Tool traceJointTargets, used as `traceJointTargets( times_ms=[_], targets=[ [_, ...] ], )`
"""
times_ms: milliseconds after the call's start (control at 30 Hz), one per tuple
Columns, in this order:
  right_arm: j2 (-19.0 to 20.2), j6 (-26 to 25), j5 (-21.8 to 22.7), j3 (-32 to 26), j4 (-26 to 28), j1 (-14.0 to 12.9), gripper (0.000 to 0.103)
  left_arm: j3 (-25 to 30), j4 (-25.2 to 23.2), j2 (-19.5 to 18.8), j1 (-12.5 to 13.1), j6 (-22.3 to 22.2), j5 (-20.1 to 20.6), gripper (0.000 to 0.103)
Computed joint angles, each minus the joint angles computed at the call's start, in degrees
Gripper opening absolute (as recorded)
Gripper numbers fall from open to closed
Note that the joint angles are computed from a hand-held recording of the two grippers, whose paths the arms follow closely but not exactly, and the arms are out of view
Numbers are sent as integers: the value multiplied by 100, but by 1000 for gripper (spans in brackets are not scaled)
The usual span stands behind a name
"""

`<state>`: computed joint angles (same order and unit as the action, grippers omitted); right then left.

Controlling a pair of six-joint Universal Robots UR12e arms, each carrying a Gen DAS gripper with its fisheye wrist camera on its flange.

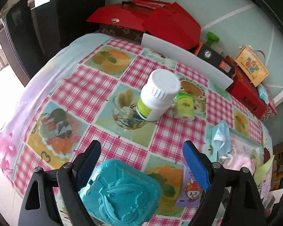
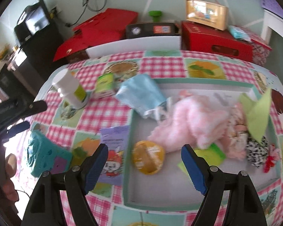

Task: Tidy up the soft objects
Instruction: 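Withdraw both open tools from the tray toward the purple wipes pack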

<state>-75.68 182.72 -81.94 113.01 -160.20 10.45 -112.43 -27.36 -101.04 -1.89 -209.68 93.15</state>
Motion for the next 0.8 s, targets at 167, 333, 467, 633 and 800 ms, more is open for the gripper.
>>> traceJointTargets(
  times_ms=[167, 333, 467, 633, 800],
  targets=[
    [130, -141, 172, -113, 97, 94, 82, 187, -479, -53, 52, 136, -100, 88],
    [261, -197, 281, -279, 280, 166, 82, 440, -959, -180, 74, 328, -261, 88],
    [321, -282, 348, -411, 422, 193, 82, 442, -851, -255, 104, 257, -432, 88],
    [395, -396, 608, -596, 871, 174, 82, 407, -840, -296, 185, 183, -528, 88],
    [513, -504, 852, -833, 1510, 162, 82, 417, -970, -310, 231, 363, -546, 88]
  ],
)
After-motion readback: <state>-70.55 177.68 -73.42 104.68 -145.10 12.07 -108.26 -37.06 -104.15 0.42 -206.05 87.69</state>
